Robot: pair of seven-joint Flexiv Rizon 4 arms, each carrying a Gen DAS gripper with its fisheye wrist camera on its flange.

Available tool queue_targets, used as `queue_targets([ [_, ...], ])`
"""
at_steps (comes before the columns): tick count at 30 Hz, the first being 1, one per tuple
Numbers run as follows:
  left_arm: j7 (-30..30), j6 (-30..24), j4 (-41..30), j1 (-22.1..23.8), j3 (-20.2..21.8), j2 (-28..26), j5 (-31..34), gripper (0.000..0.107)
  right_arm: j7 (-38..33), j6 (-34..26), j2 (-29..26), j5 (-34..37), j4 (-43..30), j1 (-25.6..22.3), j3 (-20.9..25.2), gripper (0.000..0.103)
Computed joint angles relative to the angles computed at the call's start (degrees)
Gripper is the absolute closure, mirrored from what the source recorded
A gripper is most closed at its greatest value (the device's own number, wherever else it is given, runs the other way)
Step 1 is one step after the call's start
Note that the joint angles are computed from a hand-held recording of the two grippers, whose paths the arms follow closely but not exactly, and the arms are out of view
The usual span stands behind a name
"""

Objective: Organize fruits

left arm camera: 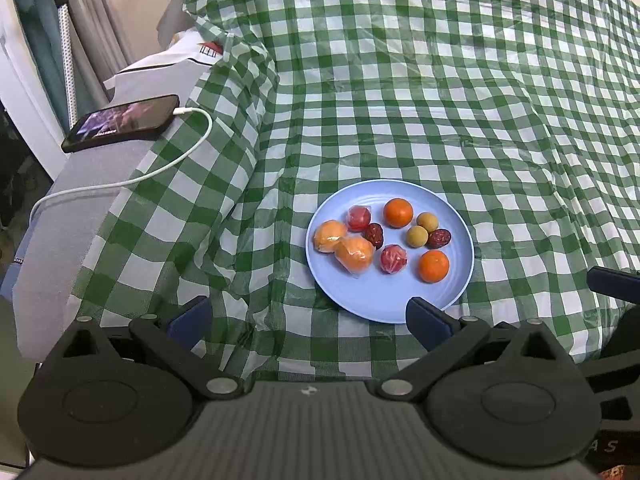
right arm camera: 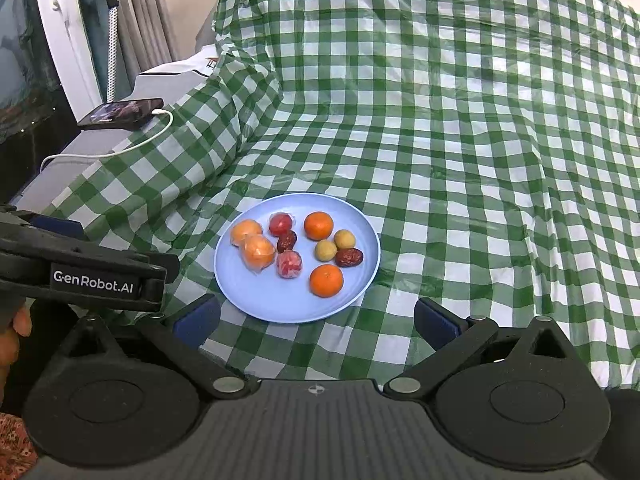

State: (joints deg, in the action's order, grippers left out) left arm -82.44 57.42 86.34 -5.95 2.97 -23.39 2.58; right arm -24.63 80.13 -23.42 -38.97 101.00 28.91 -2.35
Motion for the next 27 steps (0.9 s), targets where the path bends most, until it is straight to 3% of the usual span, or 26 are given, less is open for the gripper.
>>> queue_targets([
  [27, 0.3, 0.0, -0.4, 0.1, 0.1, -0.3, 0.3, 0.004, 0.8, -0.5, 0.2, -1.9, -0.2, 0.0, -0.3, 0.001],
])
